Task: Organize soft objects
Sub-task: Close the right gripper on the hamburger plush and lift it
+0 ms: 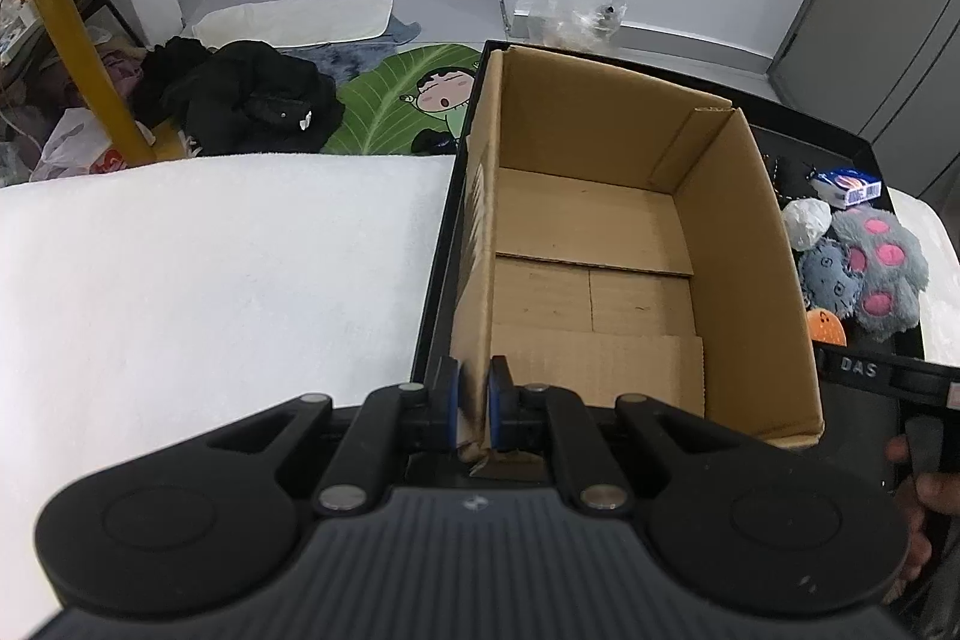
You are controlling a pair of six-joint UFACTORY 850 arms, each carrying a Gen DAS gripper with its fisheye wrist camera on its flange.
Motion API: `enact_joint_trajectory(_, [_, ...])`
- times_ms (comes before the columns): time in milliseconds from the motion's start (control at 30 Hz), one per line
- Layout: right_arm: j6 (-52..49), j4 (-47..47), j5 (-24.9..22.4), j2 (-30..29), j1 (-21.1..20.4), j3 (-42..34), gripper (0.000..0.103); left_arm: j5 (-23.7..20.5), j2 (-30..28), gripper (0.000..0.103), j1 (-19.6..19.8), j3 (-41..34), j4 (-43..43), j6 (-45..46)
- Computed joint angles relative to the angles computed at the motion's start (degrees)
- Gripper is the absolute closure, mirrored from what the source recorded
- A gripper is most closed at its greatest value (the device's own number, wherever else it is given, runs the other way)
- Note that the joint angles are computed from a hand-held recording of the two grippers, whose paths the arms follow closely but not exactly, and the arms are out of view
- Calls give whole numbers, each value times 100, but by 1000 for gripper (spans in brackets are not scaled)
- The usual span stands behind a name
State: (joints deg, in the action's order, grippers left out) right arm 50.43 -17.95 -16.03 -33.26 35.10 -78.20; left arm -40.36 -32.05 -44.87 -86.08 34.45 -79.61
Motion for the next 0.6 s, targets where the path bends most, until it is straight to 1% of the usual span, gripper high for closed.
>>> enact_joint_trajectory(33, [74, -101, -22, -9, 13, -6, 40, 33, 25, 95, -3, 37, -15, 7])
enact_joint_trajectory(67, [-64, 38, 14, -3, 4, 14, 47, 73, 55, 95, -5, 81, -23, 14])
enact_joint_trajectory(100, [-198, 194, 61, 21, -6, 53, 50, 141, 89, 95, -6, 132, -38, 42])
enact_joint_trajectory(200, [-75, 14, 114, 135, 10, 168, 55, 280, 164, 94, 8, 237, -44, 50])
enact_joint_trajectory(300, [113, -201, 182, 287, 34, 279, 55, 283, 135, 95, 0, 222, 58, 27])
enact_joint_trajectory(400, [271, -331, 237, 435, 41, 378, 55, 346, 131, 95, 32, 252, 13, 31])
enact_joint_trajectory(500, [613, -701, 298, 564, 41, 427, 55, 403, 141, 95, 82, 286, -127, 53])
enact_joint_trajectory(600, [745, -887, 328, 669, 52, 438, 55, 426, 163, 94, 77, 333, -104, -32])
